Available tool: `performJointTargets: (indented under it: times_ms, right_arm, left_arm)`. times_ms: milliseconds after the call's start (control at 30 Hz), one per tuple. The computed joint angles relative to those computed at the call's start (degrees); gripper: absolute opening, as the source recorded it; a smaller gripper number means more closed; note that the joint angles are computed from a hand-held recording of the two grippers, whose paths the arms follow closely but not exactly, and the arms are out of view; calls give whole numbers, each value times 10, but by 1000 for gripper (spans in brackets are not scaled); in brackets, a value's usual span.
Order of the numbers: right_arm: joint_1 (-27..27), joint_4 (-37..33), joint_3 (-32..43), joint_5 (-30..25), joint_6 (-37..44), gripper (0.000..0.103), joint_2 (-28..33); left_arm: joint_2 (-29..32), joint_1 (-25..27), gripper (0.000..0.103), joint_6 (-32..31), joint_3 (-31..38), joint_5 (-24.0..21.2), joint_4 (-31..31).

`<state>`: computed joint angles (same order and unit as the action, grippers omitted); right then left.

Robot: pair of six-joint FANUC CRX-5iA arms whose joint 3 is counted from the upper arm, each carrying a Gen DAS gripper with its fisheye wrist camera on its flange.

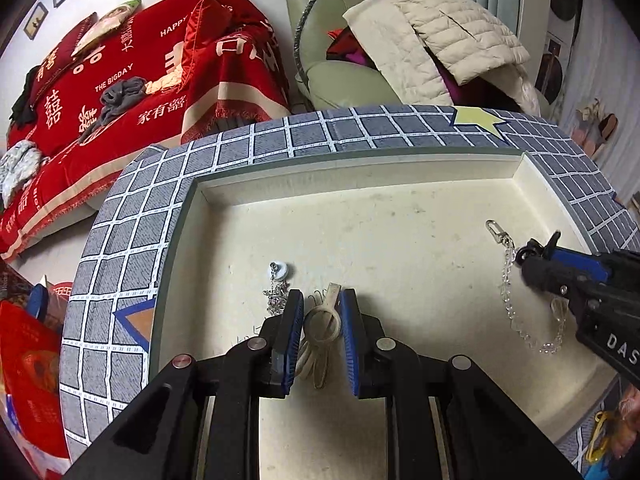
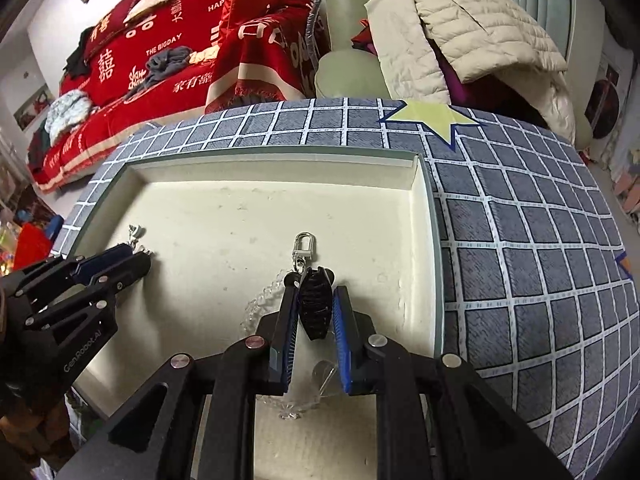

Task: Organize jewelry
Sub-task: 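Carry both clips into the green tray and open both tools to release them, then withdraw both tools from the tray, moving the right tool toward the yellow bracelet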

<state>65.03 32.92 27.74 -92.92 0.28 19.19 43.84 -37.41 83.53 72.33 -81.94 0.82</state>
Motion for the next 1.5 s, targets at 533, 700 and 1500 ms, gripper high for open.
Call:
performJointTargets:
  times_ms: [533,700,1500]
  right_arm:
    - [24,62,-26,32,-66,79,-31]
    - [30,73,-27,35,-78,79,-33]
    - [123,192,-9,-29,-158,103,-38]
  left_arm:
    - [-11,-5,66,4,-5,2,-14]
    - [-63,-5,103,8,-90,73,-16]
    - [-232,32,103,-3,-294,148,27]
